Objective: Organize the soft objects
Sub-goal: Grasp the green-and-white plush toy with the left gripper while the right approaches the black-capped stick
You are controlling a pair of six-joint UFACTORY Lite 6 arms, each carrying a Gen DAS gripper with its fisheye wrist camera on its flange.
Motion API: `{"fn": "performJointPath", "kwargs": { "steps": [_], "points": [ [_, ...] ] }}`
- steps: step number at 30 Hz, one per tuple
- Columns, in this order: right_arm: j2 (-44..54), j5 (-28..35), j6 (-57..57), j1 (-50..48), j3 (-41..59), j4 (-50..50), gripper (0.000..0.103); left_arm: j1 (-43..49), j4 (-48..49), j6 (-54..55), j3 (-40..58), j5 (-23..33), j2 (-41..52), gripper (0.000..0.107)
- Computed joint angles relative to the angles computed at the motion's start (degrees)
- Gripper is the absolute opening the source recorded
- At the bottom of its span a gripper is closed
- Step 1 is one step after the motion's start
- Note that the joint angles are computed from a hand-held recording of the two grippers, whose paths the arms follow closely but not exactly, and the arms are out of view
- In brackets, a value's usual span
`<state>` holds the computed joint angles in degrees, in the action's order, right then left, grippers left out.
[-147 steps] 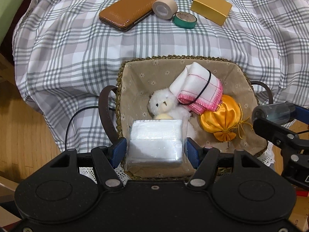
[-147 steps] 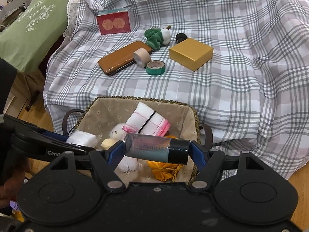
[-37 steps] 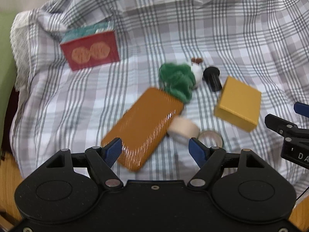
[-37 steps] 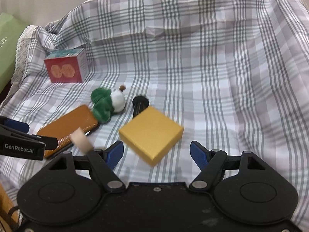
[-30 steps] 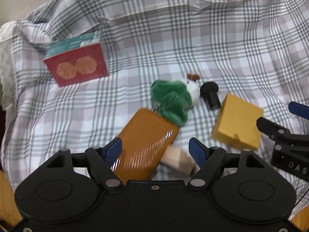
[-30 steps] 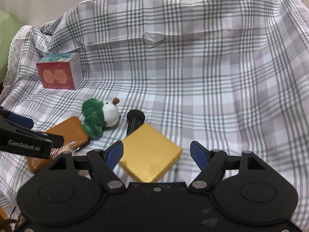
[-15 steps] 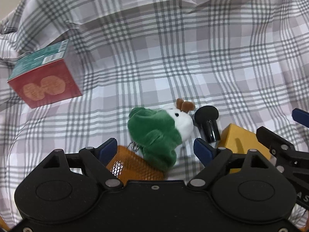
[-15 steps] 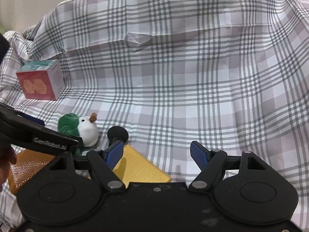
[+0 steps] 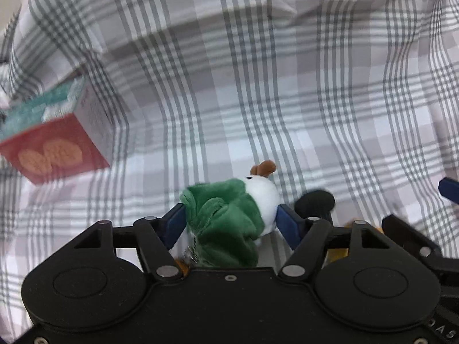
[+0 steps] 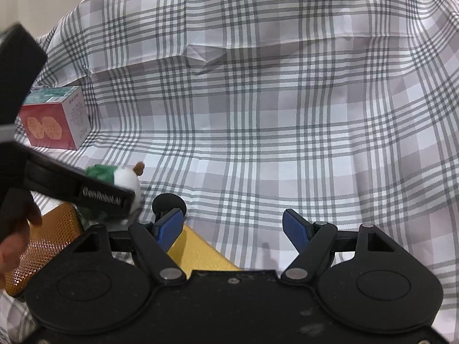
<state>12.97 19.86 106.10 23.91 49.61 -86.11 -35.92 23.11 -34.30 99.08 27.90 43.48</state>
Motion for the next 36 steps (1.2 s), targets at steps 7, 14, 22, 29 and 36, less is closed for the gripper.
{"fn": "performJointPath", "kwargs": {
  "steps": [7,14,22,29,36],
  "points": [
    [5.2,-2.6,-2.66,-0.23,4.65,-0.44,0.075,2.41,2.39,-0.64,4.4,0.8,1.62,0.068],
    [13.91,-3.69,-7.33,1.02,12.22,-0.02,0.075,3.45,5.26,-2.18,5.65,0.95,2.56,0.082],
    [23.43,-3.09,-17.79,0.88,21.91,4.46,0.075,4.02,2.95,-0.45,7.82,0.78,4.54,0.088],
    [27.25,3.28,-15.8,-1.99,27.91,3.11,0.075,3.59,2.64,-0.14,10.46,1.45,6.95,0.092],
    [24.97,1.76,-12.15,-7.42,25.39,2.4,0.074,3.11,2.18,0.08,10.9,1.47,7.85,0.094]
  ]
}}
